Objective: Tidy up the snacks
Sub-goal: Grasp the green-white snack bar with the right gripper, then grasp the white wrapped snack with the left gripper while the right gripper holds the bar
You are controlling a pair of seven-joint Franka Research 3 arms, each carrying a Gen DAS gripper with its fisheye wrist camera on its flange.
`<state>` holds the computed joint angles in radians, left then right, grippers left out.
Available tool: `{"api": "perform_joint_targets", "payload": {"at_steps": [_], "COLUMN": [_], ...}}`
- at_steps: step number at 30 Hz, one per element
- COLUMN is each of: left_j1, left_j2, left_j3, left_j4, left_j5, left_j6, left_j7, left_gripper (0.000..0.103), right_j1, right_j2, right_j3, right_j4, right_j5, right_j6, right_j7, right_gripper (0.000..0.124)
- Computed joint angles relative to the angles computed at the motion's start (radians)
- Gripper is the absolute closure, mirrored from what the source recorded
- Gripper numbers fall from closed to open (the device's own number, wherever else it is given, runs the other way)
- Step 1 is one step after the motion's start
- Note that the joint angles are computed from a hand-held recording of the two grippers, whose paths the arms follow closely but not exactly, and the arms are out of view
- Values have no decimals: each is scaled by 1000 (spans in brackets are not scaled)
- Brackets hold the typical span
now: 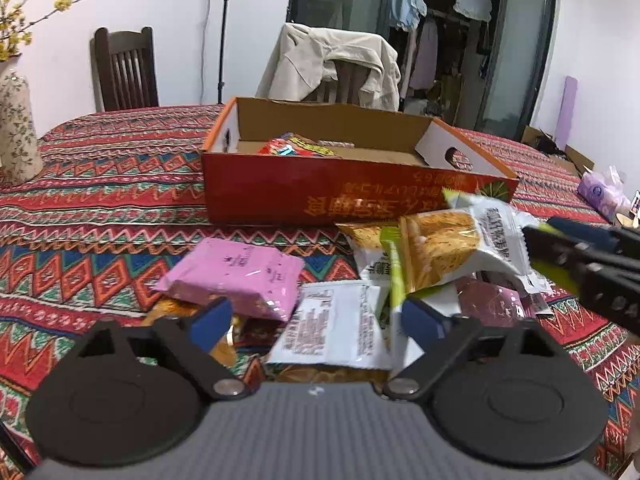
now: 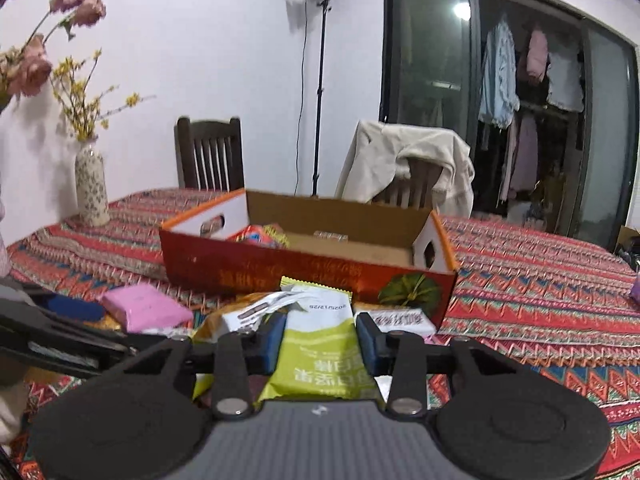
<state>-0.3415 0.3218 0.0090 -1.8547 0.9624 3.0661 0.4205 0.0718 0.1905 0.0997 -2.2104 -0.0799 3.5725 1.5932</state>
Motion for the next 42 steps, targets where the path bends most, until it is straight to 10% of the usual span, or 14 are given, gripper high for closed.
{"api": "perform_joint_targets", "payload": {"at_steps": [9, 14, 19, 25, 38, 42], "left_j1": [43, -26, 71, 33, -121, -152], "left_j2": [36, 22, 33, 61, -21, -54], "left_j3": [-56, 20, -99, -64, 139, 181], "left_j4": [26, 17, 12, 42, -14, -5], "left_j5": [-157, -147, -277, -311, 63, 267], "left_j6": [33, 5, -29, -32, 32, 50], "left_j7": [141, 107, 256, 291, -112, -290], "left_gripper": [40, 41, 42, 53, 57, 86], "right_j1": [-26, -22, -29, -31, -27, -24], "right_j2": [-14, -26, -27, -25, -26, -25], "right_j3": [-5, -21, -23, -23, -30, -31], "right_j4": [-31, -52, -59, -60, -59, -48], "right_j5": [-54, -55, -86, -111, -114, -107], "right_j6": [43, 64, 69, 70, 80, 80], "right_j7": [63, 72, 102, 123, 128, 119], "right_gripper": [86, 86, 86, 86, 86, 86]}}
